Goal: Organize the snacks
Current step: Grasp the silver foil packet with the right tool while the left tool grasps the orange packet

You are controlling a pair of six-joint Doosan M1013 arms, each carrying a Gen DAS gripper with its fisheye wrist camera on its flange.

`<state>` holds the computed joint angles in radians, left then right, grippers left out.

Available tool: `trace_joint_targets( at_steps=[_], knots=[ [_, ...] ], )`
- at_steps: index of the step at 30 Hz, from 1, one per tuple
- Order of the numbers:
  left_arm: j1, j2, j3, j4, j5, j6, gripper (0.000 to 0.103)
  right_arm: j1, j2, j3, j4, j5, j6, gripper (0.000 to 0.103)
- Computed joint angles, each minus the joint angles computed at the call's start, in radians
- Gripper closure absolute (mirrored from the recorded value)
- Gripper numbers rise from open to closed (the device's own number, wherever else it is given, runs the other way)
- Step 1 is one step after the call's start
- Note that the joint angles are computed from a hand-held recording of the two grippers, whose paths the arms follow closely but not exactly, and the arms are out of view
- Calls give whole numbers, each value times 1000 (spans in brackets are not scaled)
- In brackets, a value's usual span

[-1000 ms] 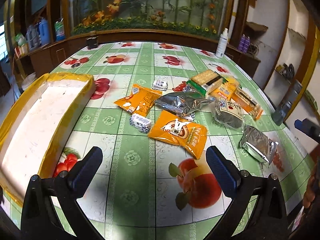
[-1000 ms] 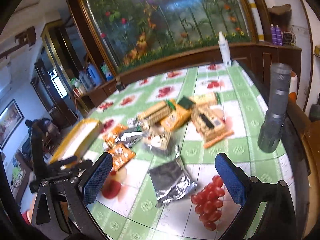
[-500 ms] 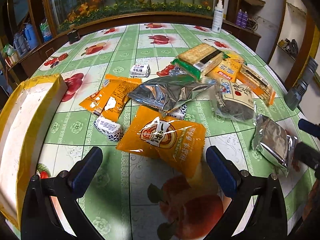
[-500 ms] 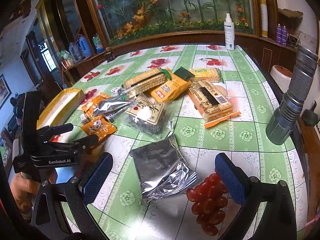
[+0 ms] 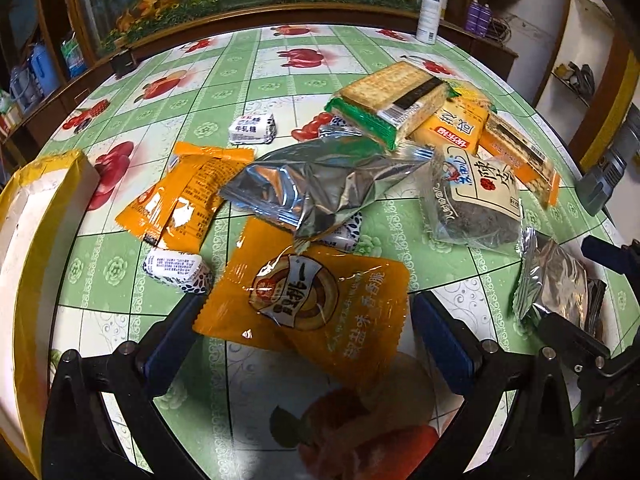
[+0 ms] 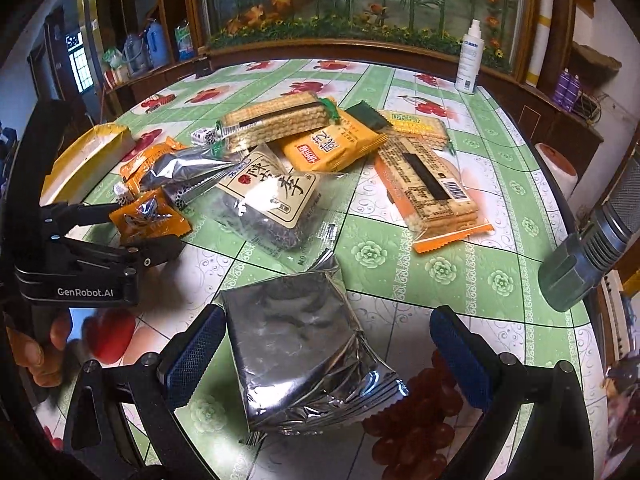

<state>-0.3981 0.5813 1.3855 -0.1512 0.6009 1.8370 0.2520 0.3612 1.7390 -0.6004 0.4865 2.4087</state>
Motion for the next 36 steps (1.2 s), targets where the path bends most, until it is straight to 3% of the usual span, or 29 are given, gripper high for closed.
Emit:
trace_joint_targets(
  at_steps=[3,6,11,15,17,19,22,26,29,36],
  knots=[
    [4,2,-3,-24,2,40,0,5,10,-10,-20,27,0,3],
    [4,3,-5,-32,1,57,0,6,18,-17,-1,38,-27,12],
    [5,-1,3,-55,-15,98,8,2,14,-12,16,27,-27,39],
    [7,-10,17,-80,-32,130,18,3,9,-8,27,29,-28,40],
    [10,-17,29,-104,-45,154,31,5,4,-1,26,22,-17,40],
    [15,-25,41,-135,-55,184,38,5,-1,6,31,11,-12,41],
    [27,-36,59,-213,-62,249,44,3,-13,21,65,-21,-19,41],
    [46,-55,79,-309,-57,316,59,10,-26,35,73,-39,-11,41],
    [58,-72,97,-331,-73,331,81,15,-38,42,82,-58,-11,41],
    [94,-93,122,-467,-66,414,90,31,-44,34,99,-88,-27,41]
  ],
)
